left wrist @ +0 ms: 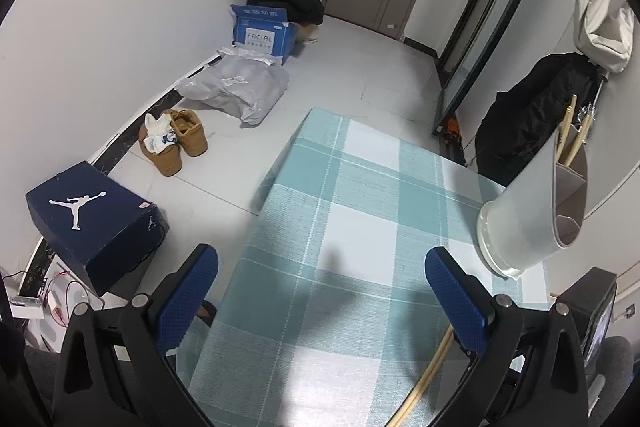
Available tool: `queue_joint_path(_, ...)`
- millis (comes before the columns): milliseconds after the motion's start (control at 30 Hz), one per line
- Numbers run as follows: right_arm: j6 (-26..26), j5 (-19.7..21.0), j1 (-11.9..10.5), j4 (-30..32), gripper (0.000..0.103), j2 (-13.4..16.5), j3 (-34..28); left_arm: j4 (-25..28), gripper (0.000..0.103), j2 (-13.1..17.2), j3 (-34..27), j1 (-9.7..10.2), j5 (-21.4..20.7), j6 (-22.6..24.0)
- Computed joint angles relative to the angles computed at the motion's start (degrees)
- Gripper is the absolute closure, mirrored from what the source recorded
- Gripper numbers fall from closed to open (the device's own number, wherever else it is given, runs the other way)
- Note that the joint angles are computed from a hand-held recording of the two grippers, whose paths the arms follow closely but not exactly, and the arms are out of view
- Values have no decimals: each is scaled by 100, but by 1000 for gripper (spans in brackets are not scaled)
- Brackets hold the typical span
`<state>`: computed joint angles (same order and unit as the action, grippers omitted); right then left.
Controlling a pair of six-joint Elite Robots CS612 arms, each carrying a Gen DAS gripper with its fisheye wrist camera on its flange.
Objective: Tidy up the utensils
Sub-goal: 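Close the right gripper on one wooden chopstick, then lower the left gripper onto the last chopstick and close on it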
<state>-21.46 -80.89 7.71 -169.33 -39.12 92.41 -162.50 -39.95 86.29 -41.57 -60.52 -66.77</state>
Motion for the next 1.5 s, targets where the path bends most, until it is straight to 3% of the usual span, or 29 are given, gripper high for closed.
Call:
queue_joint_path(133, 26, -2, 46, 499, 75, 27, -190, -12, 1, -29, 53, 7, 83, -90)
queue_joint_path(300, 119, -1, 73, 617, 77, 59, -303, -73, 1, -65, 143, 23, 111, -227)
queue_joint_path(367, 54, 39, 68, 614, 81, 62, -304, -109, 1, -75, 171, 35, 66, -273)
queue_joint_path(433, 26, 95, 47, 633, 92, 69, -319, -90, 1, -73, 164, 41, 61, -314)
queue_joint_path(533, -133, 376, -37, 881, 98, 58, -372, -151, 1, -80, 184, 41, 42, -327)
queue_joint_path(633, -456, 473, -71, 1088, 99, 35, -392, -202, 1, -86, 200, 40, 11, -298)
queue_joint_path(800, -1434, 241, -79, 1588, 99, -105, -335, -205, 1, -82, 193, 36, 13, -323)
queue_joint_path(867, -1585, 241, -100, 1713, 99, -135, -319, -211, 1, -81, 190, 46, -38, -329)
queue_joint_path(1000, -1563, 218, -135, 1778, 96, -173, -284, -286, 1, -66, 185, 73, -202, -246)
queue_joint_path(1200, -1381, 384, -167, 1783, 87, -97, -426, -205, 1, -55, 159, 41, -71, -100)
queue_joint_path(1400, -1318, 504, -144, 1628, 86, -16, -519, -124, 1, -14, 103, 11, 15, 111)
queue_joint_path(1467, -1298, 564, -146, 1612, 90, -20, -509, -116, 1, 0, 84, 12, -41, 170)
queue_joint_path(1500, -1310, 608, -154, 1573, 98, -58, -437, -120, 1, 10, 72, 14, -83, 209)
